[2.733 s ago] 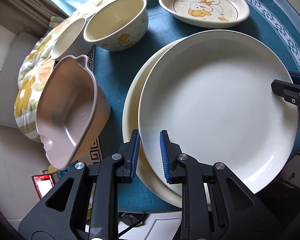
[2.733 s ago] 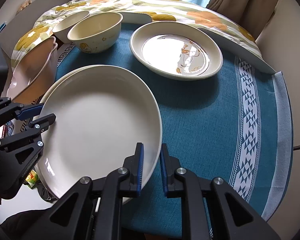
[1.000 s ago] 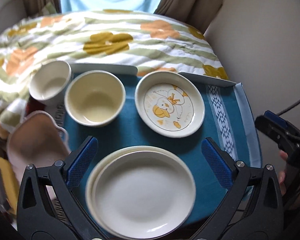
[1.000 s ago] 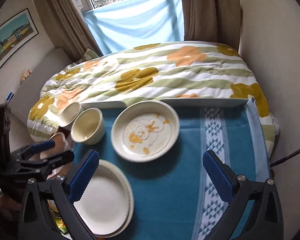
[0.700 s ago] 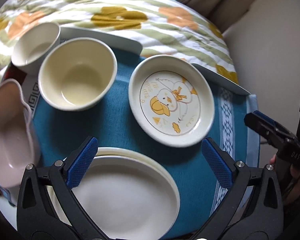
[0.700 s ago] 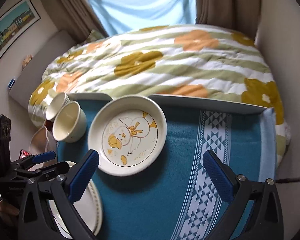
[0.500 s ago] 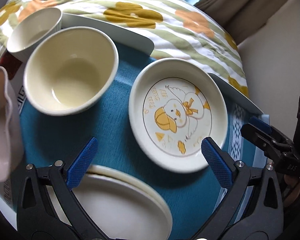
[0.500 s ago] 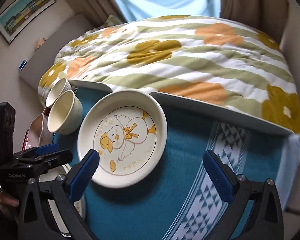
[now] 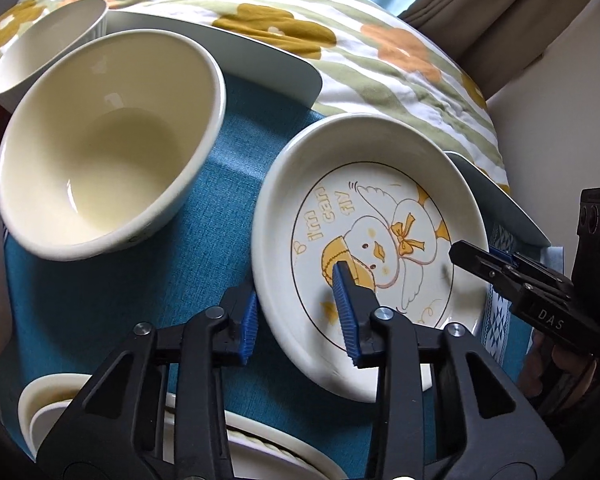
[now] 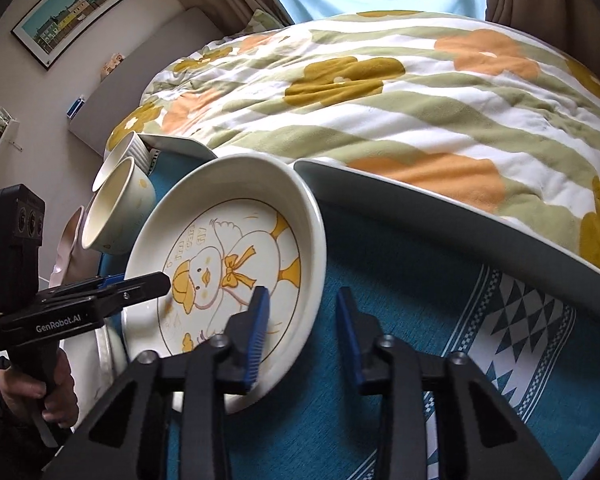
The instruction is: Organize plates and bowls
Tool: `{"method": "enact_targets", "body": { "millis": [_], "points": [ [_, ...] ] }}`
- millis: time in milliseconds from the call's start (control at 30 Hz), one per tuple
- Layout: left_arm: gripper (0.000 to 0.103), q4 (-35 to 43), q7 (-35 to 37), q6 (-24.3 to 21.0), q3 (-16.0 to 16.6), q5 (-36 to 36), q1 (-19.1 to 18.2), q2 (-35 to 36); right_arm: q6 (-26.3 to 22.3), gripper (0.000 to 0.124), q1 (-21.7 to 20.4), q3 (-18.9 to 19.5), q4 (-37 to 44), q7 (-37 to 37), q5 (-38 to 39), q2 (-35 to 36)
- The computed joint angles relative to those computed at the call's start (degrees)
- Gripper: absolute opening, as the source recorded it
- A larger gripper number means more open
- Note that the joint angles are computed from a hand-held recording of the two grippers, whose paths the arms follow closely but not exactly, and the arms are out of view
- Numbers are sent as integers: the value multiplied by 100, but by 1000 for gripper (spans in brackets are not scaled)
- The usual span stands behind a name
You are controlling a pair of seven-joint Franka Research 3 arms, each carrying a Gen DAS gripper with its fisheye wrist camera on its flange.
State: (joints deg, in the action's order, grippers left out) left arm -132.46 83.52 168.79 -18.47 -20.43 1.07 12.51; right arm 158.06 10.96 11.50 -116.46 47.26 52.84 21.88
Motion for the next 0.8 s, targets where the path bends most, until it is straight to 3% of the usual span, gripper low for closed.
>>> {"method": "enact_targets", "body": {
  "millis": [100,233,400,567,800],
  "points": [
    [19,-78,118,98,-93,-211,114,-25,-66,14,-12,27,69,-92,47,66],
    [19,-105,-190,142,154,264,-124,-33,5,14,-5,33,24,-135,41,36],
    [19,-175,-150,283,23,277,-17,-98,50,14,-15,42,-28,-220,107,-30],
    [19,-263,-354,217,172,632,-143,-292,265,14,10,96,-185,-447,380,-218],
    [19,-556,278,17,259,78,-254,-946,584,14,286,34,-630,-323,524,-828]
  ]
}}
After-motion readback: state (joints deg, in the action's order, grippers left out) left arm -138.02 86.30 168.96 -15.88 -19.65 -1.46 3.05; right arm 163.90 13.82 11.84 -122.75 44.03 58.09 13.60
